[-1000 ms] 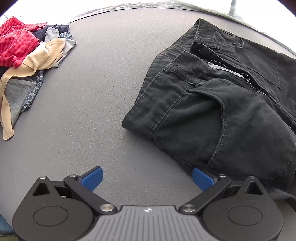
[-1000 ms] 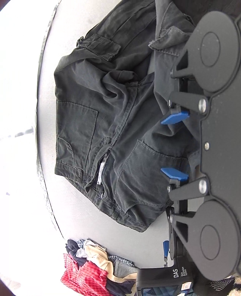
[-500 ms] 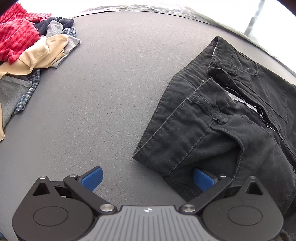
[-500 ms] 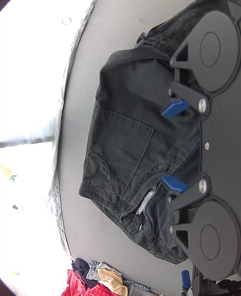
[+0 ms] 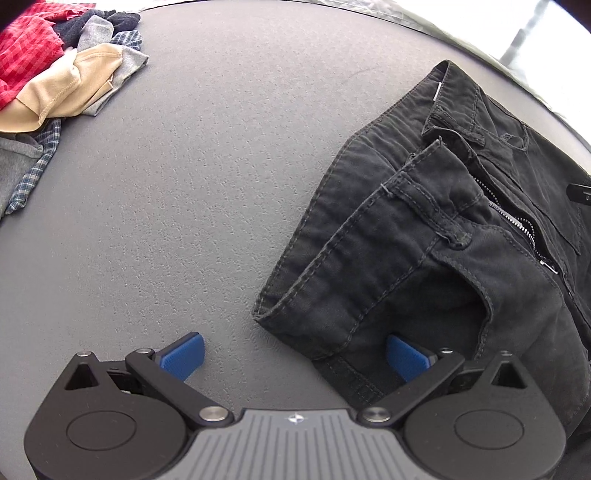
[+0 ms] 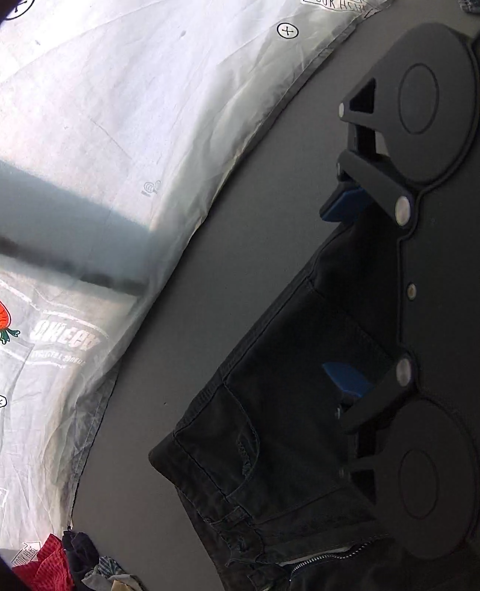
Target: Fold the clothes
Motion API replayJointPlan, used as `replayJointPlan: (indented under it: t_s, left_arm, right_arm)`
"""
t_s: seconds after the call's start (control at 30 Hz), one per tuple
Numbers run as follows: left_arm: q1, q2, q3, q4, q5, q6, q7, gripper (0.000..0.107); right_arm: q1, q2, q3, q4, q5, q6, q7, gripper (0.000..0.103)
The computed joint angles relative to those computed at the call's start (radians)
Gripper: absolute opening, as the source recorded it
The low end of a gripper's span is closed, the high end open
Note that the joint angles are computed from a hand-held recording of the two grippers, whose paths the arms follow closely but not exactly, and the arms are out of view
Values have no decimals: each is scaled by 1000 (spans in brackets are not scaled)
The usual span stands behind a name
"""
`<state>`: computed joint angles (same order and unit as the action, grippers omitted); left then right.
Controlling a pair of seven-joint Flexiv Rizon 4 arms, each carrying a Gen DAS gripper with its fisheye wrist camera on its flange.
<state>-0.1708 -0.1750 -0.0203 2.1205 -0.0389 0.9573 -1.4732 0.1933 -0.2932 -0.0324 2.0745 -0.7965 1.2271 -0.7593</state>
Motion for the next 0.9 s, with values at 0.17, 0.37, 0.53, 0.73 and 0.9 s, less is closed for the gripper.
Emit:
replayJointPlan:
  t_s: [0.17, 0.37, 0.53, 0.73, 0.9]
  left_arm:
    - [-5, -6, 2, -16, 18, -19, -28, 103]
    - [-7, 10, 6, -1, 16, 19, -67, 78]
    - [3, 46, -13, 58, -107, 84, -30, 31]
    - [0, 119, 6, 131, -87, 174, -62, 23]
    - [30, 215, 34, 183, 36, 222, -103, 22]
  right_arm:
    - [-30, -34, 39, -27, 163, 28, -79, 86]
    - [-11, -10, 19, 23, 265, 134, -80, 16]
    - [118, 40, -208, 114, -137, 250, 227, 7]
    - [121, 81, -307, 55, -687, 269, 653, 7]
    - [81, 59, -240, -44, -838, 281, 792, 7]
